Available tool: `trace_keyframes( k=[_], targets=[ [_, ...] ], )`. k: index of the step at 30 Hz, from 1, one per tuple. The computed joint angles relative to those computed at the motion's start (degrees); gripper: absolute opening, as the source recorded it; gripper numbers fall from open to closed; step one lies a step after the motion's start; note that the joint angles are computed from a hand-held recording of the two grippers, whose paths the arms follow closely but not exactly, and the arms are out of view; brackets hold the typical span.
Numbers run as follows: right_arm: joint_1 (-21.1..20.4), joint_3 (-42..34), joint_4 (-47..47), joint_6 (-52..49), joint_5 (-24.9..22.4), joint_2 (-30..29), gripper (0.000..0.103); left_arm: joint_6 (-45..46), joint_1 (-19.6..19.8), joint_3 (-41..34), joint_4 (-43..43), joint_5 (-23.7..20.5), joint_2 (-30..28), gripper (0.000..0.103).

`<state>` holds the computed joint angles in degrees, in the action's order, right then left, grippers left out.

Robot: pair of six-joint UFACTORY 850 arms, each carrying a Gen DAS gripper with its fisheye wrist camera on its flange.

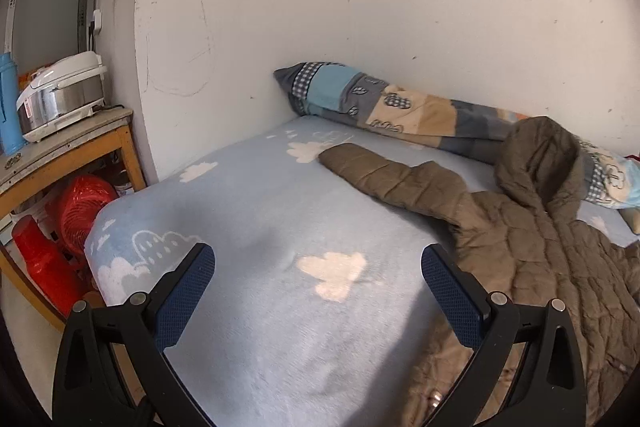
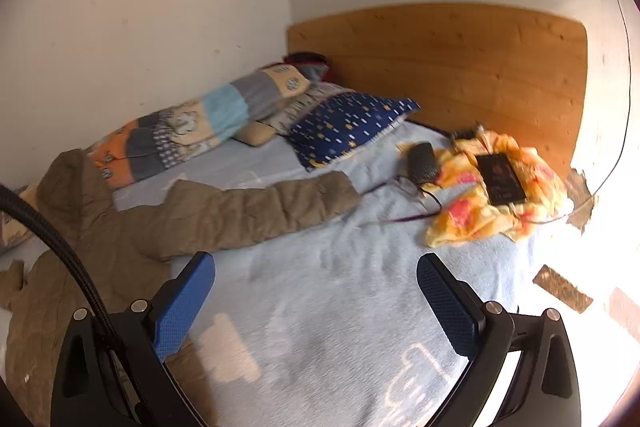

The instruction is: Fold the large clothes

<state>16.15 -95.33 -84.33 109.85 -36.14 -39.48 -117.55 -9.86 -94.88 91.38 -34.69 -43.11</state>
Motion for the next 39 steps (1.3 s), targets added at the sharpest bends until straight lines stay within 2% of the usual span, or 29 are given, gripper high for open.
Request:
trace_keyframes(
  k=[2,6,9,11,13,14,16,18,21,25,39],
  targets=[
    [3.9,2.4,-6.8,3.7,-0.4,1.0,0.103,-5.4,-3.1,5.5,5.0,1.4,2.8,0.103],
    [11.7,7.8,-19.6,11.4,0.0,2.0,0.103,-5.4,-9.8,10.9,7.0,1.8,5.4,0.103],
    [14.6,10.5,-26.1,14.3,3.5,2.9,0.103,-12.0,-13.8,14.2,12.2,2.9,6.1,0.103],
    [16.0,11.4,-28.9,16.1,5.5,3.2,0.103,-11.0,-15.0,14.0,13.0,3.5,5.8,0.103],
    [16.5,11.0,-26.1,12.2,6.7,3.0,0.103,-10.9,-15.6,13.7,13.8,2.6,5.2,0.103],
    [16.8,9.6,-21.8,7.6,6.3,2.3,0.103,-12.6,-15.7,14.2,15.0,2.4,5.3,0.103],
    [16.7,9.1,-17.9,4.4,6.5,1.8,0.103,-15.8,-15.0,16.0,17.6,3.6,6.1,0.103],
    [16.1,8.7,-15.8,3.5,8.0,1.2,0.103,-11.1,-14.5,14.1,12.8,5.4,5.0,0.103],
    [15.8,7.3,-10.2,-1.1,8.8,-0.1,0.103,-6.0,-14.7,11.3,7.4,5.4,2.6,0.103],
    [15.9,5.4,-4.8,-6.4,9.6,-1.5,0.103,-4.0,-14.8,10.8,6.8,5.2,1.9,0.103],
    [15.4,5.1,-1.3,-10.2,11.9,-1.3,0.103,-3.5,-15.3,10.6,8.3,4.5,1.4,0.103]
  ],
)
